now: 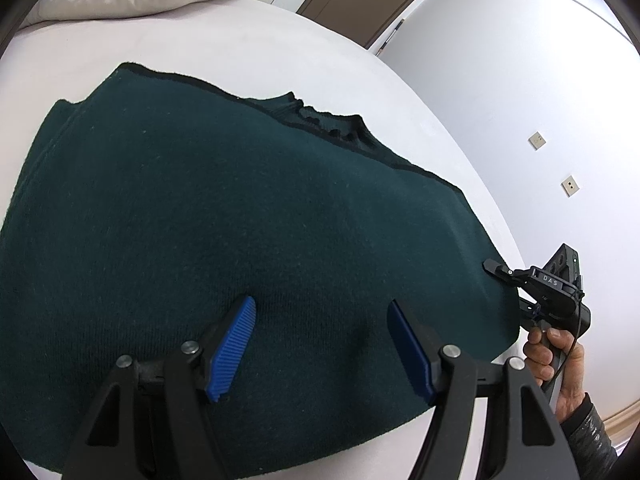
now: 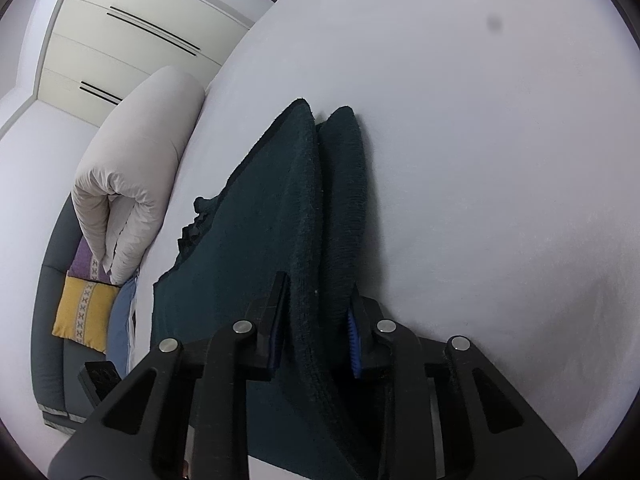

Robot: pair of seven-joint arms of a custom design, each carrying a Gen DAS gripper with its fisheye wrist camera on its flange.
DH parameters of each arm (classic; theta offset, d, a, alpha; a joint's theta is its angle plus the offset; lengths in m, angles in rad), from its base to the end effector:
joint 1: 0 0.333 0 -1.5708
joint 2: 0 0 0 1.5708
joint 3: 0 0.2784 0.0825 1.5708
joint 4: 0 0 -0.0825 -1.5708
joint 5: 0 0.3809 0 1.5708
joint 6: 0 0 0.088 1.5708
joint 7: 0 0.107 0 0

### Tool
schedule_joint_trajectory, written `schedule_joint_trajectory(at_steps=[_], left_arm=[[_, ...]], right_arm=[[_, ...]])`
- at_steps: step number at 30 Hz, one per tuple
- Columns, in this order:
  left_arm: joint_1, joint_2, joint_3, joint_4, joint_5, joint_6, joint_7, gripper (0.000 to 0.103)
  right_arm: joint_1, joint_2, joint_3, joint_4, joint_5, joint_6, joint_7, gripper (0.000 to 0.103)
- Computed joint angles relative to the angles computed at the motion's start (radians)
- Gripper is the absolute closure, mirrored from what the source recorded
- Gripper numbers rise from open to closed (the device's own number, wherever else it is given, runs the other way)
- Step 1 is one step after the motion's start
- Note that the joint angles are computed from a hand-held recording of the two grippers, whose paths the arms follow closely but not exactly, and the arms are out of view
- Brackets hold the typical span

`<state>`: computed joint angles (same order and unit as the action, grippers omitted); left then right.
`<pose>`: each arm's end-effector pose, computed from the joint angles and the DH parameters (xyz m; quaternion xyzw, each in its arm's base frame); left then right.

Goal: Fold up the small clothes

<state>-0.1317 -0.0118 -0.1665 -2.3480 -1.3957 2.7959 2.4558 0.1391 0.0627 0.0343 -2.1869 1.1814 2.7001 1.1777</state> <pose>0.5017 -0.1062 0.3234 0.6726 -0.6287 0.3903 0.0106 0.5577 0.0658 0.3563 -0.4985 0.7733 0.0715 0.3852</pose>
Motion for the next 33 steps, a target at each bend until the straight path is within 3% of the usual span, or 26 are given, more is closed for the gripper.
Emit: schedule_joint_trajectory(at_steps=[7,14,18,21,26,28,33], left_arm=[[0.008,-0.001,0.006,0.006,-0.014,-0.021,-0.022,0.033],[0.038,-0.007,0.028,0.013,-0.046,-0.116,-0.052,0.033],[0.055,-0.022,0.041,0.013,-0.065,-0.162,-0.057,0.034],[0.078,-0.016,0.060,0.030,-0.096,-0.234,-0.061,0.034],[0.144,0.029,0.094,0.089,-0.175,-0.411,-0.070,0.032],[0.172,0.053,0.098,0.109,-0.209,-0.475,-0.087,0.027],[0.214,0.121,0.082,0.166,-0.209,-0.571,-0.153,0.021]], right_arm=[[0.011,-0.004,0.003,-0.005,-0.095,0.036,0.054,0.085],[0.034,-0.026,0.002,-0.002,-0.387,0.070,0.256,0.088],[0.057,-0.037,0.005,0.030,-0.667,0.062,0.456,0.089],[0.089,-0.023,0.025,0.108,-0.828,0.022,0.531,0.089],[0.187,0.064,0.089,0.306,-1.012,-0.077,0.454,0.089],[0.239,0.119,0.094,0.381,-1.137,-0.128,0.471,0.089],[0.278,0.158,0.095,0.406,-1.191,-0.149,0.487,0.089]])
